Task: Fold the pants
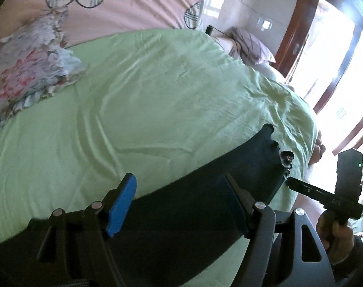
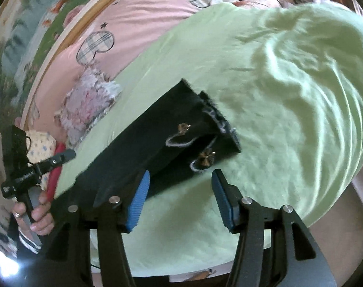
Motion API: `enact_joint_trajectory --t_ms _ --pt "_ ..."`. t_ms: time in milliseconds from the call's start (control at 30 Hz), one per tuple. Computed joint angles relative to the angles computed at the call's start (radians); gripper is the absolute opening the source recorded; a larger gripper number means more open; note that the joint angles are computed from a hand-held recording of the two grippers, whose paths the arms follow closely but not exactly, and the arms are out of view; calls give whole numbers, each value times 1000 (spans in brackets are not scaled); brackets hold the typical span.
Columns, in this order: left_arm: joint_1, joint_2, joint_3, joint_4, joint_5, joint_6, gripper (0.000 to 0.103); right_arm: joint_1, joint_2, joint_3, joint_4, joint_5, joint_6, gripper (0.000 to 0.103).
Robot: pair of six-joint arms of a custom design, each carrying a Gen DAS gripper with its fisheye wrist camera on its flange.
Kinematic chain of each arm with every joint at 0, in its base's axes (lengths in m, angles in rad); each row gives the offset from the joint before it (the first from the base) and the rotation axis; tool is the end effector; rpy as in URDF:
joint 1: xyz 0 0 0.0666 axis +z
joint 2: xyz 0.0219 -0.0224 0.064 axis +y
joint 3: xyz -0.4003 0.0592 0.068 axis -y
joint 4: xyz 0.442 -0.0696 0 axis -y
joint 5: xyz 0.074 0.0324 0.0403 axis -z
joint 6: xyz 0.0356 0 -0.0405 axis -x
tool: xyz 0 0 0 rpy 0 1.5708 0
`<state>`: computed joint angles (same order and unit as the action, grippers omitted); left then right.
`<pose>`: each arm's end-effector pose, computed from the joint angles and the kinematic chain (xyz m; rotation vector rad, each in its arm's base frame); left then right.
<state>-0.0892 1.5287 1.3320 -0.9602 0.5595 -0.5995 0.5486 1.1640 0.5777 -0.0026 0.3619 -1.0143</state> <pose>0.5443 -0.0681 0.3516 1.0051 2.3473 -0.5735 0.3338 0.1888 0.2208 0.7019 2.0469 0.5312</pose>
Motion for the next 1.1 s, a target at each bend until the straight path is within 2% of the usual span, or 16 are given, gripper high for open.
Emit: enact_joint_trajectory --t_ms 200,433,467,500,533,567,700,867,933,967,1000,1067,1100 --pt "-56 50 44 -43 -32 -33 74 -29 9 -29 100 -36 -93 56" --pt "-135 99 89 -104 -73 -146 74 -51 30 -38 166 -12 -161 56" --pt "-145 108 97 -113 -80 -157 74 -54 33 -40 174 -10 -160 54" --pt "-160 122 111 -135 -88 -176 74 -55 35 -40 171 -1 -160 43" --pt "-170 133 122 -153 -90 -194 74 -56 34 -39 157 8 -161 25" --pt "-180 144 133 -166 -92 -210 74 -61 35 -43 159 3 -162 17" --pt "-219 188 178 -226 -104 -258 74 -83 24 -94 246 -39 -142 14" --pt "-277 271 268 -351 -100 -305 73 -95 10 -129 316 -66 -126 12" --pt "-301 316 315 -429 -93 -335 71 -99 10 -141 342 -77 -128 12" --pt "-312 333 331 -454 -95 -343 67 -100 10 -146 352 -82 -127 12" --pt "-320 341 336 -464 -98 -345 60 -100 12 -146 355 -84 -124 12" --pt "-337 361 352 -480 -100 -350 56 -99 12 -148 362 -86 -113 12" --pt "-339 369 362 -486 -88 -347 45 -100 12 -149 364 -88 -105 12"
